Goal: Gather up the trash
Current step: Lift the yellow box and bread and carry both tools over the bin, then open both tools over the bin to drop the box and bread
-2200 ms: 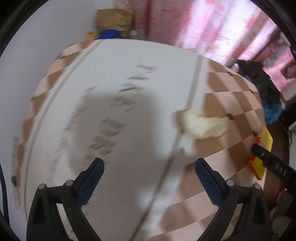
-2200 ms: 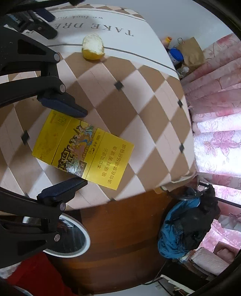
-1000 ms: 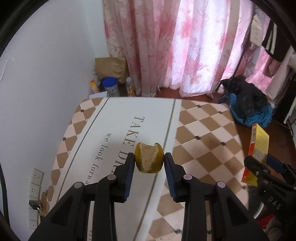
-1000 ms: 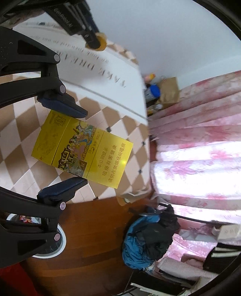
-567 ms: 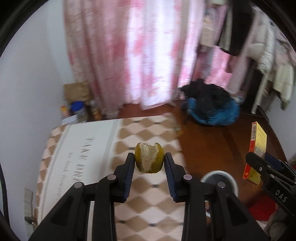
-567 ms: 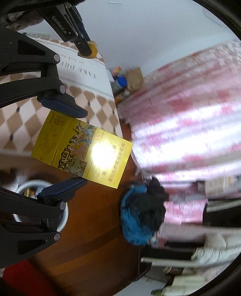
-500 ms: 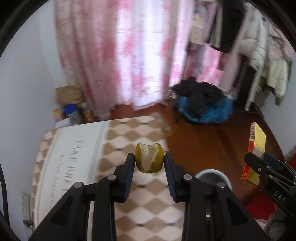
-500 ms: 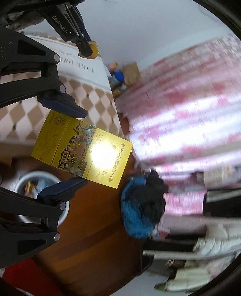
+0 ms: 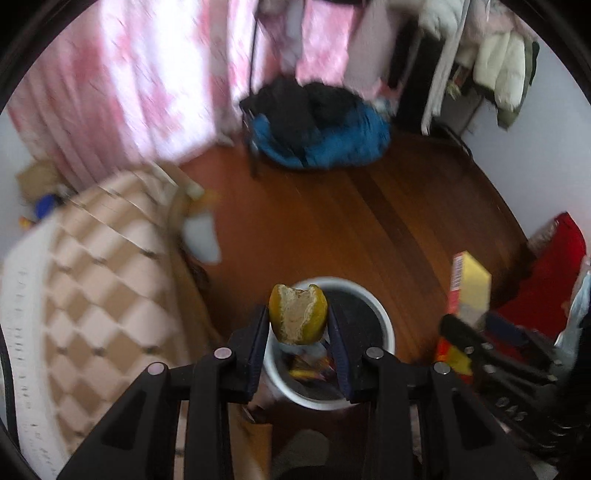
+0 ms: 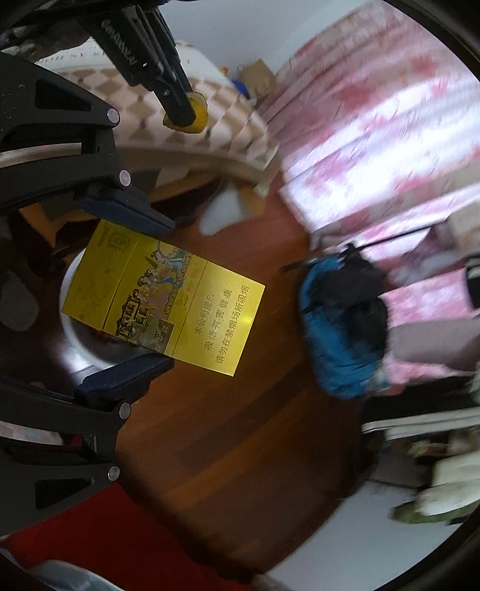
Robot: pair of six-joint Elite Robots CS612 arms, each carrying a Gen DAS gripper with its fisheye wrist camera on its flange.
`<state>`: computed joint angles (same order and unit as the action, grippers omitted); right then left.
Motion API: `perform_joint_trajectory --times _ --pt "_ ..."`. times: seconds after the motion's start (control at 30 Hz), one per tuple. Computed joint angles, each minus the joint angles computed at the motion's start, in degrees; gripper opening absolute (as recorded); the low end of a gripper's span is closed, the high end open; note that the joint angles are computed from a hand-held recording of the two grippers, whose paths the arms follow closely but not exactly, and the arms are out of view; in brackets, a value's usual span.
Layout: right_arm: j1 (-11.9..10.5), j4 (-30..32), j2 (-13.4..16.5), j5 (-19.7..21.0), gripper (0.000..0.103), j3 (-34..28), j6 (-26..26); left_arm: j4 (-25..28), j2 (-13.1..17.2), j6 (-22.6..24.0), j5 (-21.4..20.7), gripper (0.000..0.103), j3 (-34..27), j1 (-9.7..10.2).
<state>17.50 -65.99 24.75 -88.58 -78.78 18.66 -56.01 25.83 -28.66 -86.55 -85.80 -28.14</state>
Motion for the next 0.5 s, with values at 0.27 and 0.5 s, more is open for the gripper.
perform_joint_trajectory --times 0.27,0.5 --pt "-2.8 6.0 4.3 6.5 0.067 1.4 1.8 -0.2 0.9 -1.3 -9.3 0.031 6.4 1.04" --pt "-3.7 8.5 5.9 9.2 0.067 3.4 0.9 0.0 0.7 -2.4 -13.0 0.063 9.4 1.41"
